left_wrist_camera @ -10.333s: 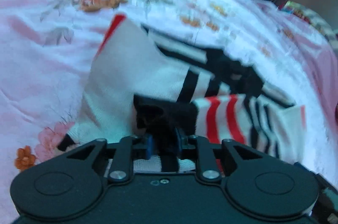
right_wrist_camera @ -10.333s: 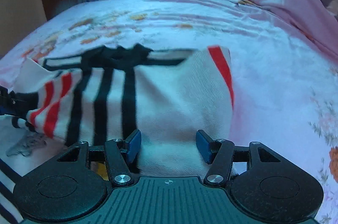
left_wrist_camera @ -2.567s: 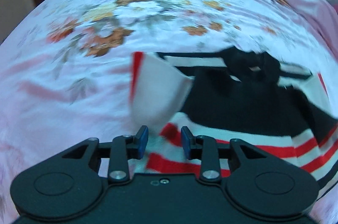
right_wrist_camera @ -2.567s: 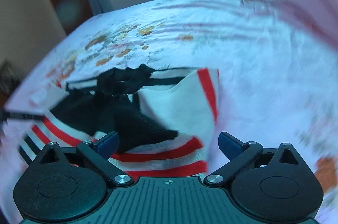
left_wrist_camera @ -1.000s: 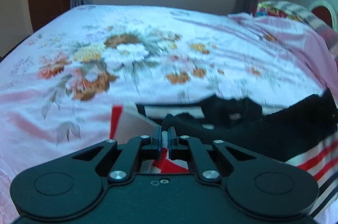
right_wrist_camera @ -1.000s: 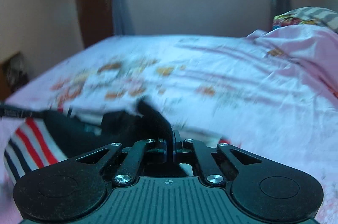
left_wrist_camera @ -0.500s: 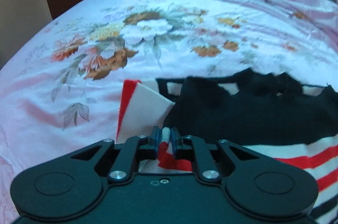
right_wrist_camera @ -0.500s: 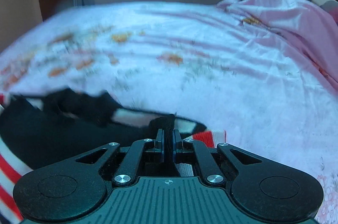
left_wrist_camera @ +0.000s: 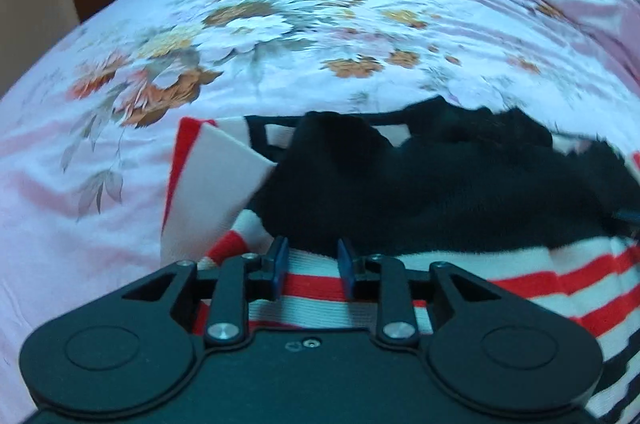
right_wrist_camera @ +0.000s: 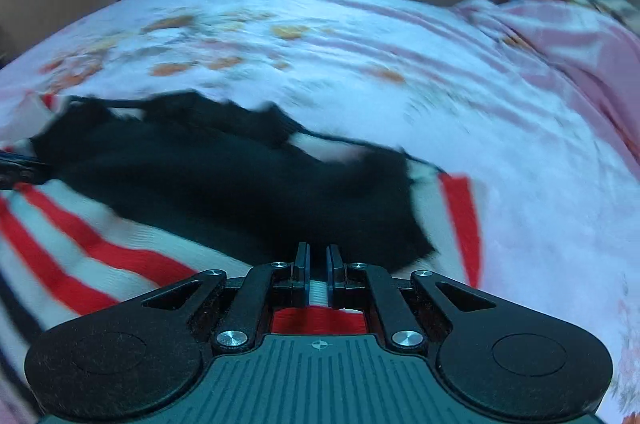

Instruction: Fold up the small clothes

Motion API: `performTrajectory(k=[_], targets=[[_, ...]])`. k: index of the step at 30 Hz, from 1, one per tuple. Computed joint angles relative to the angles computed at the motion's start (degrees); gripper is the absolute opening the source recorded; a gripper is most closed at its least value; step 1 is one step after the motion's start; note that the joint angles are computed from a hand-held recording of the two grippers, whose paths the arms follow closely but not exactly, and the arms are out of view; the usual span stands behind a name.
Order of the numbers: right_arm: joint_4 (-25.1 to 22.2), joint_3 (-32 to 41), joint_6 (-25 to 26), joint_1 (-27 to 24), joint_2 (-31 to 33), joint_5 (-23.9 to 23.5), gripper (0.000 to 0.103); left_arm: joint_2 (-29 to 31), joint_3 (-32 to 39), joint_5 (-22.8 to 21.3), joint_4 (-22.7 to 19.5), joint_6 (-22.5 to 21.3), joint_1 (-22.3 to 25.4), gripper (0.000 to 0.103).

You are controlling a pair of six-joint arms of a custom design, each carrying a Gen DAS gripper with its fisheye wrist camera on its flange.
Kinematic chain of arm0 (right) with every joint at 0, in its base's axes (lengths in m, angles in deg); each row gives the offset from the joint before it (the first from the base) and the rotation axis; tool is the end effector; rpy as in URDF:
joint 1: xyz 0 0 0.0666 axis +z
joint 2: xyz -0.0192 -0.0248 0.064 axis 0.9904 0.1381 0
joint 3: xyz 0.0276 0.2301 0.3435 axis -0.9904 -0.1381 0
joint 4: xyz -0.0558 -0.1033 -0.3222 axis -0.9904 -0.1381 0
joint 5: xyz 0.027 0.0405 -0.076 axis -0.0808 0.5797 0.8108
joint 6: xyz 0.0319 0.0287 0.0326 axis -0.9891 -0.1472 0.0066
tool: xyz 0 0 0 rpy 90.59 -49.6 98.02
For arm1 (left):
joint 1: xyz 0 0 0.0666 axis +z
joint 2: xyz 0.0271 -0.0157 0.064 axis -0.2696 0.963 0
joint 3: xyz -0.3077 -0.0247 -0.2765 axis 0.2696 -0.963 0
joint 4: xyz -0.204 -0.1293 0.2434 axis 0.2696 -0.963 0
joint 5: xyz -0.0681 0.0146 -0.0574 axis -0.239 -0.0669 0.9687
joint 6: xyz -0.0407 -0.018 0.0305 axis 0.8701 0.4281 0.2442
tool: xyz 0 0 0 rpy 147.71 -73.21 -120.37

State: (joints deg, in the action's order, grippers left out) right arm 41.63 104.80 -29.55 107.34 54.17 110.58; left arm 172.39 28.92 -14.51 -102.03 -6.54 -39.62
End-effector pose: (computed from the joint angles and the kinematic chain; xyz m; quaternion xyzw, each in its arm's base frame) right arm 0.4979 0.2203 0.2977 0.0577 0.9293 -0.0215 0.3642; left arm 0.6267 -0.2763 0.3015 0.1413 0.9318 -0.0498 0.3306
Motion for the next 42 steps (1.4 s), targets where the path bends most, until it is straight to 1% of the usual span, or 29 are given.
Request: performTrajectory(k=[1, 2, 3, 6, 7, 8, 9, 10, 11, 12, 13, 15, 18, 19, 21, 25, 27, 29, 30, 31, 32, 33, 34, 35, 36, 37, 38, 39, 42], targets=[[0.65, -0.58, -1.78, -0.57, -0.29, -0.78, 0.004, 0.0, 0.7, 0.28, -0.94, 0.92, 0.12, 0.026], [-0.12, -0.45, -3.8, -0.77, -0.74, -1.48, 0.004, -0.08, 1.22, -0.04, -1.7, 1.77, 0.16, 0.025], [-1.31, 0.29, -4.59, -0.56, -0.94, -1.6, 0.005, -0.13, 1.72, -0.55, -2.29, 2.04, 0.11, 0.024], [-1.16, 1.17, -1.74, 0.85, -1.81, 1.05, 0.005, 0.63, 3.23, -3.05, -3.64, 0.4, -0.29, 0.026], [-0.35, 0.81, -1.79, 1.12, -2.11, 2.12, 0.005, 1.07, 3.54, -3.3, -4.03, 0.22, -0.29, 0.028], [-0.62, 0.75, -2.48, 1.09, -1.91, 2.95, 0.005, 1.27, 3.51, -3.64, -3.79, 0.3, -0.39, 0.028], [-3.45, 1.67, -3.95, 0.67, -0.62, 3.21, 0.004, 1.1, 2.77, -4.14, -2.93, 0.46, -0.56, 0.028], [-3.4, 1.21, -5.08, -0.3, 0.25, 1.19, 0.004, 0.92, 2.2, -4.85, -2.32, 0.28, -0.81, 0.028], [-0.47, -0.82, -6.49, -0.77, -0.26, 0.36, 0.004, 0.76, 1.66, -5.88, -1.7, -0.32, -1.15, 0.028], [1.13, -2.0, -8.02, -1.12, -0.79, -0.45, 0.004, 0.67, 1.35, -6.65, -1.36, -0.93, -1.4, 0.028], [0.78, -1.79, -8.82, -1.3, -0.8, -0.83, 0.004, 0.5, 1.03, -7.09, -1.12, -1.25, -1.54, 0.029], [-1.03, -0.58, -8.21, -1.06, -0.45, -0.34, 0.004, 0.46, 1.09, -7.21, -1.36, -1.57, -1.54, 0.03], [-2.64, 0.08, -8.97, -0.53, -0.56, 0.48, 0.005, 0.43, 1.34, -7.78, -2.12, -1.47, -1.64, 0.034], [-2.77, 0.02, -9.64, -0.4, -0.62, 0.57, 0.005, 0.45, 1.37, -8.36, -2.25, -1.7, -1.79, 0.038], [-3.11, -0.17, -11.18, -0.1, -1.01, 0.74, 0.007, 0.23, 0.89, -9.54, -2.04, -2.06, -2.0, 0.045], [-2.51, -2.14, -15.73, 1.2, -3.06, 2.37, 0.009, -0.83, -0.79, -9.54, -1.09, -2.55, -1.88, 0.051], [-1.88, -2.95, -15.08, 2.8, -4.5, 3.66, 0.009, -2.12, -2.09, -9.9, -0.78, -2.61, -2.01, 0.052], [-0.27, -4.54, -14.89, 4.69, -6.26, 4.11, 0.011, -4.24, -4.83, -8.95, 0.5, -3.17, -2.15, 0.055], [0.5, -5.48, -15.63, 5.55, -7.04, 4.19, 0.017, -5.72, -7.0, -8.19, 1.6, -3.42, -2.23, 0.058], [0.93, -6.38, -16.43, 6.54, -7.63, 4.3, 0.024, -7.17, -9.2, -7.5, 2.66, -3.45, -2.28, 0.073], [0.86, -7.03, -16.88, 7.48, -7.9, 4.88, 0.042, -8.56, -11.46, -7.01, 4.06, -3.04, -2.29, 0.09], [0.21, -7.33, -16.82, 8.33, -7.78, 5.69, 0.058, -10.24, -14.66, -6.8, 6.76, -2.31, -2.32, 0.094], [-0.97, -7.38, -16.45, 9.12, -7.16, 6.49, 0.06, -11.31, -17.16, -6.65, 9.11, -2.33, -2.37, 0.095], [-0.43, -8.1, -15.67, 9.69, -6.72, 7.38, 0.059, -11.73, -18.83, -6.32, 10.36, -3.29, -2.39, 0.095], [0.69, -8.78, -14.94, 9.98, -6.41, 8.04, 0.06, -11.46, -19.24, -6.49, 9.87, -3.65, -2.37, 0.095], [0.7, -8.7, -14.94, 9.98, -6.06, 8.19, 0.061, -11.64, -20.4, -6.43, 11.06, -3.17, -2.27, 0.097], [-0.23, -7.94, -15.79, 9.85, -5.68, 8.07, 0.064, -12.33, -22.43, -5.93, 14.0, -2.48, -2.03, 0.098], [-0.88, -7.46, -16.98, 9.76, -5.44, 7.82, 0.066, -12.65, -23.38, -6.0, 15.33, -1.78, -1.97, 0.099], [-3.1, -5.95, -17.44, 10.28, -4.44, 9.09, 0.068, -12.81, -24.39, -7.37, 17.06, -2.63, -2.42, 0.101]])
